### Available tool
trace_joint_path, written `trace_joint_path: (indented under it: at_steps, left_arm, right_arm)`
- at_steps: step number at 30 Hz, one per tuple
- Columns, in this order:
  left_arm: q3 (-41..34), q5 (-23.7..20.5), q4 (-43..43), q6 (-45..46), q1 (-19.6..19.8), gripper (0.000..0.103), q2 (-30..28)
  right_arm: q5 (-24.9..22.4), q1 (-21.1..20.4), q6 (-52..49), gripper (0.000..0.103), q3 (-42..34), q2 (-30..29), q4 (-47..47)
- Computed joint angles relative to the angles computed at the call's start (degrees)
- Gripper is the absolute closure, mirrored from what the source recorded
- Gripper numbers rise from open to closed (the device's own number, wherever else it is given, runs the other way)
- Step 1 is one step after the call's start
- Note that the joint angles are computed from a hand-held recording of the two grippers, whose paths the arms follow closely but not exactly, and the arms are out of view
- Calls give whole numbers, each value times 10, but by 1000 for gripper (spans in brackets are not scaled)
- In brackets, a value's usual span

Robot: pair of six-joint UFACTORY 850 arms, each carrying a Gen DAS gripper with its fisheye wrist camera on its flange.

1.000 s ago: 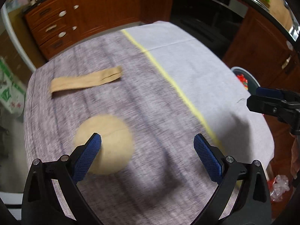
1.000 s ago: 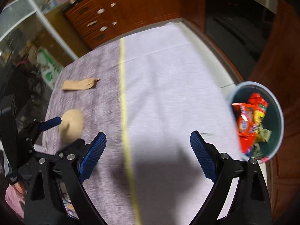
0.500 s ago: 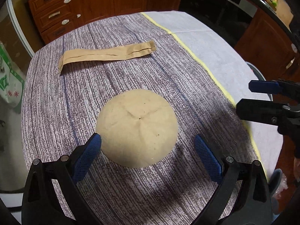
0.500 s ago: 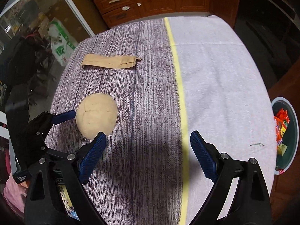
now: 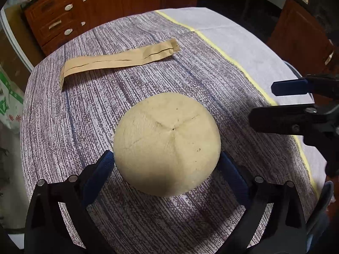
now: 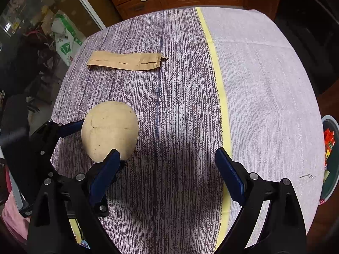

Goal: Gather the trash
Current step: 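Flip the round shell over with the left tool fingers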

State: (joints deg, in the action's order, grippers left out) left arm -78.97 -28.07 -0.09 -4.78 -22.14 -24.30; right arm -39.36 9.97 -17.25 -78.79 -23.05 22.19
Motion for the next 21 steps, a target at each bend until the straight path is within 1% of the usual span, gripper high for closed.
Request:
trace_joint_path:
  at_steps: [4, 9, 12, 16, 18, 21]
  left_arm:
    - [17, 21, 11, -31, 10, 5, 22]
    - [19, 32, -6, -26, 26, 6, 37]
    - [16, 34, -11, -22, 28, 6, 43]
    - [5, 23, -66, 32, 30, 6, 45]
    - [7, 19, -109, 75, 31, 6, 50]
    - [2, 18, -97, 68, 27, 6, 50]
  right_arm:
    - [-1, 1, 5, 16, -9, -7, -10]
    - [0, 6, 14, 16, -32, -23, -19]
    - [1, 8, 4, 16, -41, -27, -2]
    - [4, 10, -10, 16, -42, -25, 9]
    - [2, 8, -14, 16, -43, -24, 14]
    - [2, 5, -13, 16, -44, -21, 13]
